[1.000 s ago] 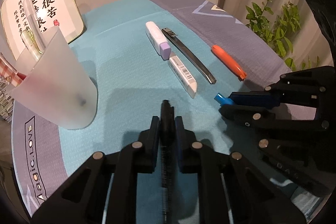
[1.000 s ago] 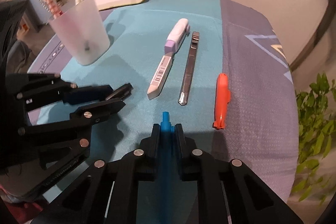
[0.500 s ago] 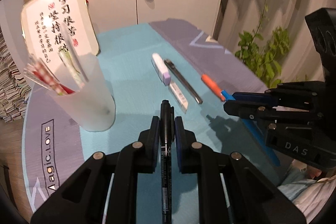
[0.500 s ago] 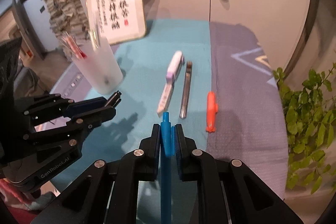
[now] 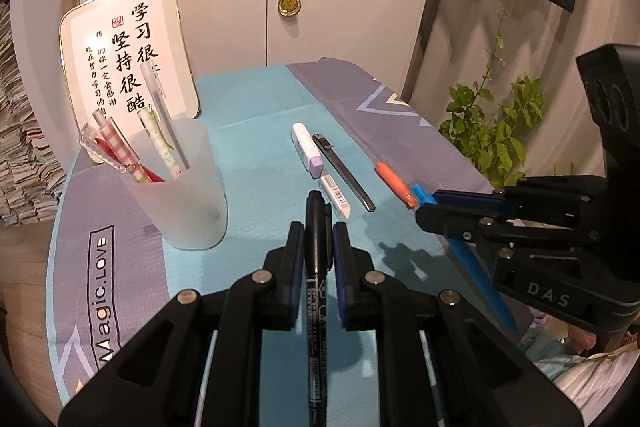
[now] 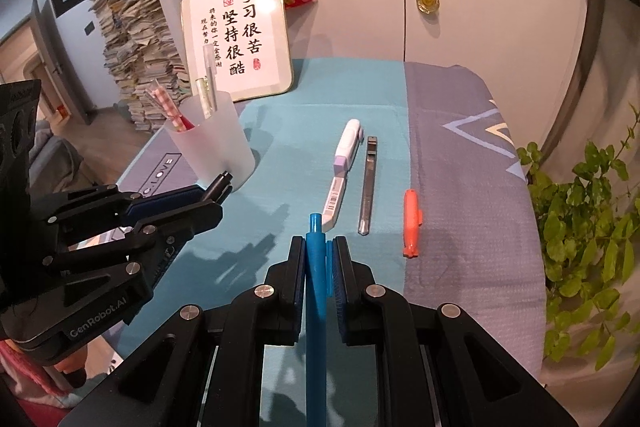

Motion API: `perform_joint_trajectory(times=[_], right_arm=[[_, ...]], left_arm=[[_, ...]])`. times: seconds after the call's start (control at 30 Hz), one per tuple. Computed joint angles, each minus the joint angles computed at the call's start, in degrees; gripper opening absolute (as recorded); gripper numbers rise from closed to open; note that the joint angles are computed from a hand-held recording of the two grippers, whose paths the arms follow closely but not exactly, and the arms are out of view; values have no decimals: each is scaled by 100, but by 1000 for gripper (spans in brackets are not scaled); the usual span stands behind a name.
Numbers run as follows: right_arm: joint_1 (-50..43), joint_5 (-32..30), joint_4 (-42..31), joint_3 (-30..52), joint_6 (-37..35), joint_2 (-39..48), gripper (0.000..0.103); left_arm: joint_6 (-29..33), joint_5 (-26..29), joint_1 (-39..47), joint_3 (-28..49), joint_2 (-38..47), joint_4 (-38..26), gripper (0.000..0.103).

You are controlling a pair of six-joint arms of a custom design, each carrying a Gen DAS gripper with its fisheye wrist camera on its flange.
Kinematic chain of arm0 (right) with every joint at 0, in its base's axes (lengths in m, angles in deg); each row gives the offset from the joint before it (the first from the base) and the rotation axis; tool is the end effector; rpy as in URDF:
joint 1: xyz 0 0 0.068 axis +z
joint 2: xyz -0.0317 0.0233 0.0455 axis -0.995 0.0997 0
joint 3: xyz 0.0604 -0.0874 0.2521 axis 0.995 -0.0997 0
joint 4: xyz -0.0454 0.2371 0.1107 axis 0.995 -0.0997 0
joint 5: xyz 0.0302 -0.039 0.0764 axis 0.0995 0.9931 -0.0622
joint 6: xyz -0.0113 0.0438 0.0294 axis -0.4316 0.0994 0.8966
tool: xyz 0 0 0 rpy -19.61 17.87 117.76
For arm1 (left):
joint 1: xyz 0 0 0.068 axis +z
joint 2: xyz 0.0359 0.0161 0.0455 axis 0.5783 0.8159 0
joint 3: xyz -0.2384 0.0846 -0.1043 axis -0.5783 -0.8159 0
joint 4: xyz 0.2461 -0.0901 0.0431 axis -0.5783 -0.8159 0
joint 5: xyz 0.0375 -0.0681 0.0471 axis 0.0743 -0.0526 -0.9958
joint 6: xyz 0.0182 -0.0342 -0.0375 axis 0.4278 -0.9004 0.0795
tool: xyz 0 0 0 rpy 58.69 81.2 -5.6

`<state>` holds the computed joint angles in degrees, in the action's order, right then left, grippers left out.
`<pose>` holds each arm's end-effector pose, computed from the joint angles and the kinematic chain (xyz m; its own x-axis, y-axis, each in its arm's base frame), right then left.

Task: Organize stationery
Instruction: 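Carry the black marker into the frosted cup and open the left tool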

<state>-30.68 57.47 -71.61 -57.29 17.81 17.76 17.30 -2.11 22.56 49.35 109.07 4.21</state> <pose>0.1564 0.1807 0.0926 -0.7351 0.1604 -0.6587 0.0978 0.9865 0.1310 0.2238 -0.0674 0.0997 -0.5121 0.4623 -0.7239 0.7288 0.6798 -0.0814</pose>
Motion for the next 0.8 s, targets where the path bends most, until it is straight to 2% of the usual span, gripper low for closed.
perform_joint_trajectory(times=[0.13, 0.37, 0.57, 0.67, 0.8], right_arm=[[-29, -24, -22, 14, 38, 33, 14], [-237, -260, 186, -61, 41, 239, 14], [-325, -327, 355, -133, -1, 280, 14], [-338, -348, 419, -163, 6, 294, 14], [-346, -383, 476, -215, 7, 277, 14]], left_arm=[[126, -194, -105, 32, 180, -12, 12], [411, -734, -346, 375, 1466, 39, 12], [426, -938, -462, 506, 1700, -2, 13], [426, -1128, -616, 523, 1736, 44, 21], [439, -1236, -701, 605, 1829, 44, 22]])
